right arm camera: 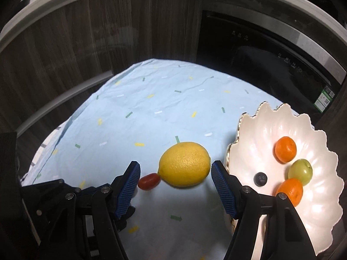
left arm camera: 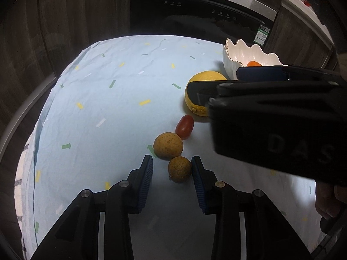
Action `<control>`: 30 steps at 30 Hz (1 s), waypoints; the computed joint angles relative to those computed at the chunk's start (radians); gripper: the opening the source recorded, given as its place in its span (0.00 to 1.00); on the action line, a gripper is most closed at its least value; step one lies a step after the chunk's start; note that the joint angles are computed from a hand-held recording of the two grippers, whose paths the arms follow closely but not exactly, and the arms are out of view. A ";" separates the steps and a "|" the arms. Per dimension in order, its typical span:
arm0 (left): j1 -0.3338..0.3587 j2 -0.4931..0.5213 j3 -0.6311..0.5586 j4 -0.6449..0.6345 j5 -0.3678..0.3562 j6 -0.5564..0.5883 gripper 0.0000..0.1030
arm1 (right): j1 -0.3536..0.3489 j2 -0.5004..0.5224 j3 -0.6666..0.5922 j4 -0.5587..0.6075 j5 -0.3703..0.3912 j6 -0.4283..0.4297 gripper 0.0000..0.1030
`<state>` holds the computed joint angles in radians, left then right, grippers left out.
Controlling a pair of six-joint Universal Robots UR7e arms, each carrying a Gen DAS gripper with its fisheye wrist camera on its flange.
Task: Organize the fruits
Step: 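Grasp the small brown fruit with the left tool while the right tool grasps the lemon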
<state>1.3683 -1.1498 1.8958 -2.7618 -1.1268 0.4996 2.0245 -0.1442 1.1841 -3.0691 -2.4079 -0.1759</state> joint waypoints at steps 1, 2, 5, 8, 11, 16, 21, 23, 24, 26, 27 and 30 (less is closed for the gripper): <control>0.000 0.000 -0.002 0.003 0.002 -0.001 0.34 | -0.001 0.002 -0.013 0.031 -0.006 0.015 0.67; -0.001 0.000 -0.003 0.005 0.007 -0.003 0.33 | -0.001 0.005 -0.022 0.051 -0.013 0.026 0.67; 0.000 -0.002 -0.008 0.017 0.008 -0.014 0.31 | -0.005 0.011 -0.060 0.149 -0.040 0.085 0.67; 0.002 -0.003 -0.013 0.024 0.004 -0.019 0.26 | -0.006 0.013 -0.077 0.198 -0.044 0.103 0.67; 0.005 -0.005 -0.015 0.034 -0.007 -0.025 0.22 | -0.004 0.025 -0.107 0.259 -0.058 0.109 0.67; 0.012 -0.005 -0.027 0.052 -0.028 -0.038 0.22 | 0.001 0.040 -0.147 0.336 -0.087 0.128 0.67; 0.020 -0.008 -0.037 0.058 -0.037 -0.057 0.21 | 0.005 0.057 -0.188 0.400 -0.121 0.162 0.65; 0.023 -0.011 -0.044 0.065 -0.040 -0.063 0.21 | 0.004 0.054 -0.188 0.412 -0.118 0.190 0.65; 0.025 -0.012 -0.047 0.064 -0.041 -0.068 0.21 | 0.005 0.052 -0.188 0.422 -0.118 0.204 0.65; 0.024 -0.016 -0.049 0.056 -0.039 -0.070 0.21 | 0.004 0.048 -0.189 0.440 -0.116 0.238 0.64; 0.024 -0.017 -0.050 0.053 -0.040 -0.074 0.21 | 0.003 0.045 -0.192 0.455 -0.112 0.264 0.64; 0.025 -0.021 -0.058 0.048 -0.043 -0.083 0.21 | 0.004 0.058 -0.227 0.511 -0.126 0.297 0.64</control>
<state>1.3933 -1.1713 1.8378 -2.7135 -1.1700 0.4166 2.0280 -0.0861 0.9574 -2.5582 -2.5338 0.1210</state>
